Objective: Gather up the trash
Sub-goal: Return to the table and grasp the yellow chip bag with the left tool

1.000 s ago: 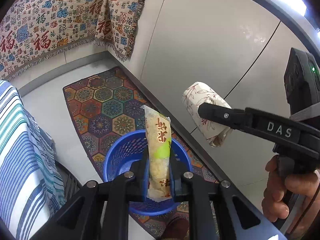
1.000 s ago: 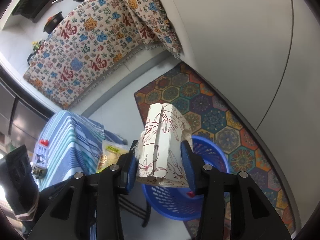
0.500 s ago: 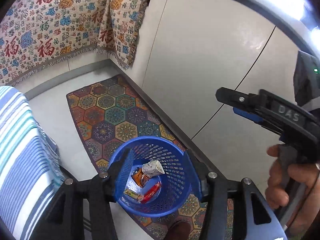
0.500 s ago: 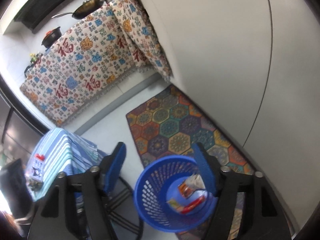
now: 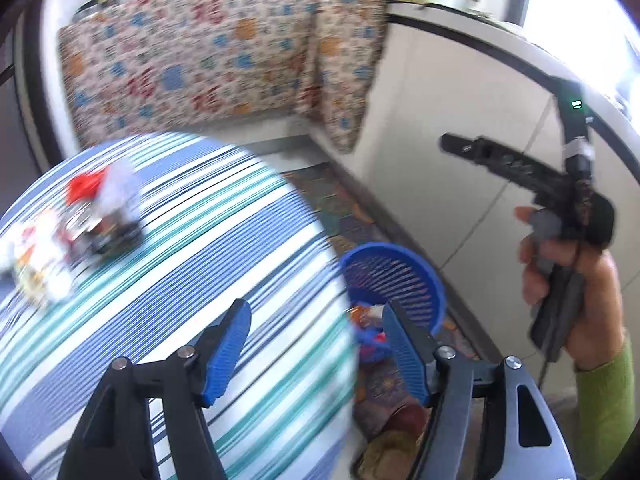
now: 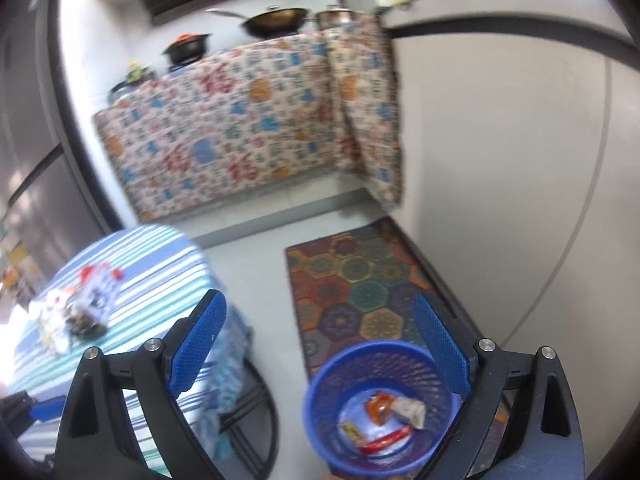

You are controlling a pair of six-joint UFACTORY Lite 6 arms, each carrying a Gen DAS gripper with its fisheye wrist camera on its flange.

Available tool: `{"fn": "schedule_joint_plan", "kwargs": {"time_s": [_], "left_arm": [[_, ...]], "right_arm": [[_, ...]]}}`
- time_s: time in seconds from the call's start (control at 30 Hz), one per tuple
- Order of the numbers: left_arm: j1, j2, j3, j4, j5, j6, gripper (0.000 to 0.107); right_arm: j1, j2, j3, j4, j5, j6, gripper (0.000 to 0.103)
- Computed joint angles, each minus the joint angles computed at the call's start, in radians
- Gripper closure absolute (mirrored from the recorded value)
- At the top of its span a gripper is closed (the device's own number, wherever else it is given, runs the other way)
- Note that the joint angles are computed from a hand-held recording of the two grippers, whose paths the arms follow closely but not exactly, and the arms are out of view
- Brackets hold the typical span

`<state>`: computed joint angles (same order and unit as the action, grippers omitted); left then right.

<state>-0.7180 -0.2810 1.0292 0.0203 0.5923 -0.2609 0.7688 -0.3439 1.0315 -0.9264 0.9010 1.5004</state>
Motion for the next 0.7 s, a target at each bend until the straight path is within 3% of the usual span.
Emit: {"fn": "schedule_joint_plan", "kwargs": {"time_s": [0.13,0.23,0.33,0.5,0.7], "left_arm": [[0.228,-0.146,-0.179,0.012,0.013,0.069,0.037],[0.417,-0.203,-0.266,-0.018,-0.030,0.186,0.037],[0.602,-0.176,-0.285,-0.131,-0.047,0.398,0.037],[0.824,-0.076,-0.247,-0.310,-0.033,0.696,0.037],[0.909,0.036,-0.198,-0.397,-0.099,0.839,0.004]], "right_arm": [[0.171,0.245,0.181,-0.019,-0.016,0.004,0.006],[0.237,0.459,0.355,0.049,-0.079,-0.080,0.006],[0.264,0.660,0.537,0.161,-0.111,-0.199,0.006],[0.270,0.943,0.833,0.328,-0.050,-0.363,0.006],[0.256,1.173,1.136,0.391,0.034,-0.448,0.006]]}}
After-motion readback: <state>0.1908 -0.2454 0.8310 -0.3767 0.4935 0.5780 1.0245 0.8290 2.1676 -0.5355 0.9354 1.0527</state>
